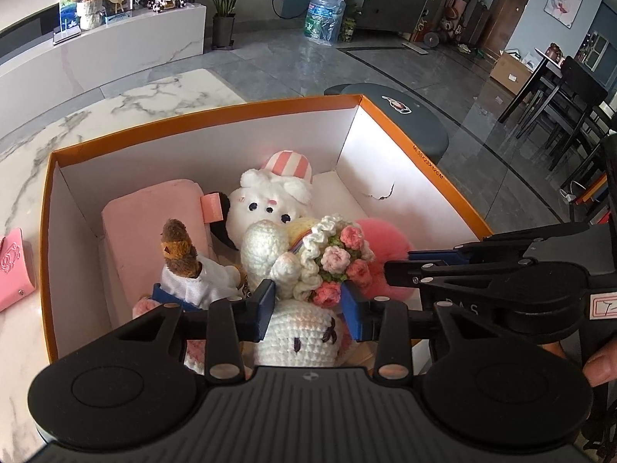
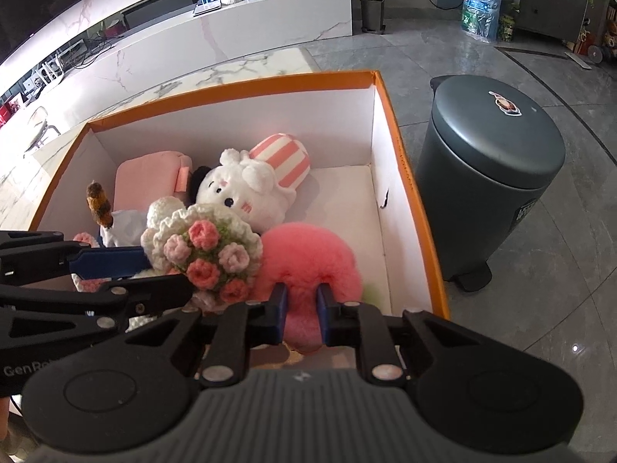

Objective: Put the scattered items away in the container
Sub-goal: 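Open both tools to drop the pom-pom and crochet bunny into the box, then withdraw both tools from the box toward the pink wallet and card box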

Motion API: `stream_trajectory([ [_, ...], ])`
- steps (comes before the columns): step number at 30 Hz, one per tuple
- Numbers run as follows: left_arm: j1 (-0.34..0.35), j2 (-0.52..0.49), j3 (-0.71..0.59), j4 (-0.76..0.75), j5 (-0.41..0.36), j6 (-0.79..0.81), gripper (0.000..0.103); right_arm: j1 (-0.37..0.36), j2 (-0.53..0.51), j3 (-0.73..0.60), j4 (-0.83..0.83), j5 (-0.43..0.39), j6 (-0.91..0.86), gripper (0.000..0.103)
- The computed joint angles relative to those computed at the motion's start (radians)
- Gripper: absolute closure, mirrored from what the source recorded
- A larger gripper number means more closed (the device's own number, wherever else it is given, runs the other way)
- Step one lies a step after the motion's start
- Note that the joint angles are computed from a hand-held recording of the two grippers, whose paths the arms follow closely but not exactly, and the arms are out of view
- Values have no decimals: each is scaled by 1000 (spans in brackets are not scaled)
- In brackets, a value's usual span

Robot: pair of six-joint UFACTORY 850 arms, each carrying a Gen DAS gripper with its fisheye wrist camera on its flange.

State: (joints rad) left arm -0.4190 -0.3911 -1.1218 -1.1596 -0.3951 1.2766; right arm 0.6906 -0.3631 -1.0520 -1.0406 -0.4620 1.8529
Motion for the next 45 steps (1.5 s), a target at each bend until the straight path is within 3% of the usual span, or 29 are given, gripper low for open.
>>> stream_trajectory([
  [7, 9, 48, 64, -158, 37, 92, 55, 16, 5, 7, -64, -41, 75, 83],
  [13, 22, 101, 123, -339, 55, 242, 52, 55, -11, -15, -91, -161, 81, 83],
  [19, 42, 162, 182, -519, 47, 422, 49, 102, -39, -47, -125, -310, 83, 63],
  [24, 69, 208, 219, -568, 21, 468, 49, 141, -71, -80, -138, -447, 71, 53],
  [33, 130, 294, 290, -665, 49, 570, 49, 208, -143, -173, -91, -642, -17, 52],
  [38, 171, 338, 325, -702, 57, 613, 49, 241, -188, -260, -2, -703, -89, 52],
  [45, 242, 397, 372, -754, 40, 674, 49, 315, -238, -379, -36, -798, -147, 51],
])
